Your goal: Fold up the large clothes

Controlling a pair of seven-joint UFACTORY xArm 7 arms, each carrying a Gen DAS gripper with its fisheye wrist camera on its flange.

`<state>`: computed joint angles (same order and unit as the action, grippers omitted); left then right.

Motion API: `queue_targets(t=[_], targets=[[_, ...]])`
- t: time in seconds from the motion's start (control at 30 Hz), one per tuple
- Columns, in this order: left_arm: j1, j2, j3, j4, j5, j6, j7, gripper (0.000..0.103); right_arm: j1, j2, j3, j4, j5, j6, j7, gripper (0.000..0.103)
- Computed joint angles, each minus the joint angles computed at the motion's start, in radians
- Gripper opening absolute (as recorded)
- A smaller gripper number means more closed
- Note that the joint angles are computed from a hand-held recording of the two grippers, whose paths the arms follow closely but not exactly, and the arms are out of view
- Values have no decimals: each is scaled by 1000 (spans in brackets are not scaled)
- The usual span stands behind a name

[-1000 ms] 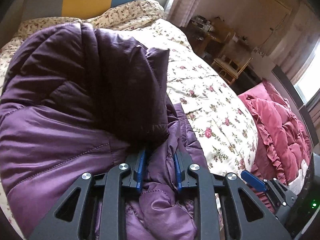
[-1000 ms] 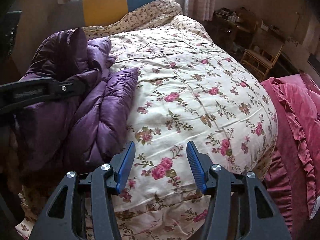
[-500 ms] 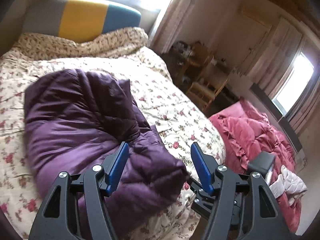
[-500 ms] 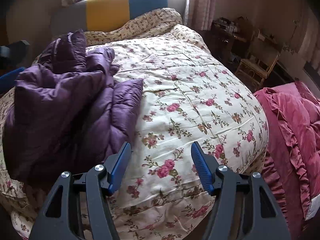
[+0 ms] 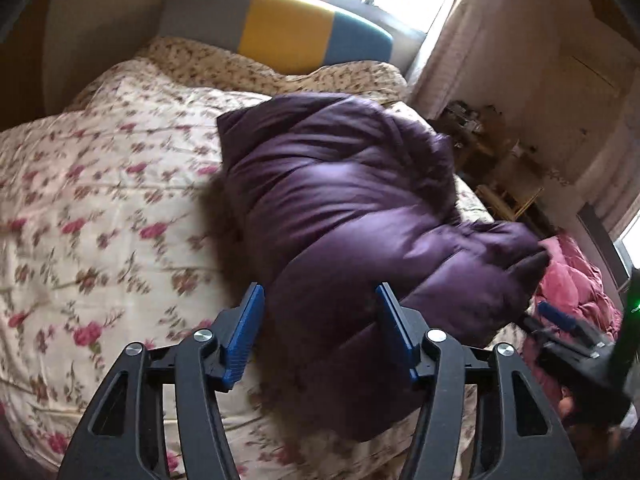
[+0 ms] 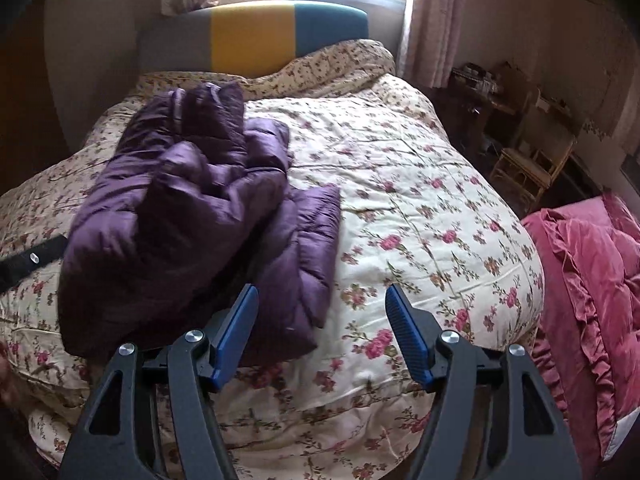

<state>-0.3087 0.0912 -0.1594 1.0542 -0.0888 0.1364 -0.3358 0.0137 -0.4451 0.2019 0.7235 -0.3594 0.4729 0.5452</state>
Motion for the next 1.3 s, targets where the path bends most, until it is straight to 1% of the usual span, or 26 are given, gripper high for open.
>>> queue_targets(t=[0.03, 0.07, 0.1, 0.17, 0.23, 0.3, 0.33, 0.4, 0.43, 0.5, 0.67, 0.8, 0.87, 0.9, 0.93, 0.97, 1.07, 1.13, 1.23, 1.3], targets=[[0, -6, 2, -18, 2, -11, -3, 57, 3, 0, 1, 3, 1, 0, -1, 66], [6, -7, -6, -26, -20, -18, 19, 53, 8, -2, 4, 7, 4, 0, -1, 66], [10, -9, -9, -27, -33, -15, 36, 52, 11, -4, 7, 10, 3, 0, -1, 66], [6, -3, -5, -24, -21, -20, 38, 52, 19, -8, 9, 15, 7, -3, -4, 67], [6, 6, -10, -13, -29, -16, 48, 52, 24, -17, 11, 18, 10, -10, -6, 71], [-2, 10, -5, -8, -10, -13, 37, 52, 23, -23, 15, 20, 7, -14, -10, 71], [2, 12, -11, -8, -24, -14, 50, 52, 24, -24, 15, 22, 8, -16, -11, 71], [1, 11, -14, -12, -32, -16, 60, 47, 21, -27, 21, 25, 7, -18, -7, 71], [-9, 7, -5, -19, -5, -20, 41, 47, 18, -30, 26, 28, 4, -19, -1, 71], [-14, 7, -6, -25, 10, -23, 37, 47, 21, -32, 25, 29, 8, -24, -3, 71], [1, 16, -36, -31, -60, -28, 112, 47, 34, -37, 19, 29, 27, -50, -16, 71], [-1, 21, -37, -25, -71, -26, 142, 47, 36, -6, 27, 53, 35, -68, -21, 71], [-7, 25, -31, -22, -59, -27, 141, 47, 37, 15, 30, 66, 36, -70, -21, 70], [-5, 25, -35, -21, -67, -25, 150, 47, 45, 27, 24, 72, 43, -71, -27, 69], [-2, 26, -38, -20, -77, -25, 160, 47, 48, 37, 22, 77, 45, -71, -31, 63], [-1, 27, -39, -20, -81, -25, 164, 47, 53, 53, 22, 88, 46, -65, -36, 61], [0, 28, -41, -18, -90, -23, 180, 47, 75, 87, 9, 100, 62, -55, -55, 43], [2, 30, -43, -15, -100, -21, 191, 47, 83, 105, 1, 104, 67, -48, -62, 29], [5, 31, -50, -15, -120, -22, 212, 47, 97, 121, -14, 102, 82, -40, -79, 17], [7, 33, -55, -12, -131, -22, 232, 47, 99, 127, -17, 96, 82, -39, -81, 14]])
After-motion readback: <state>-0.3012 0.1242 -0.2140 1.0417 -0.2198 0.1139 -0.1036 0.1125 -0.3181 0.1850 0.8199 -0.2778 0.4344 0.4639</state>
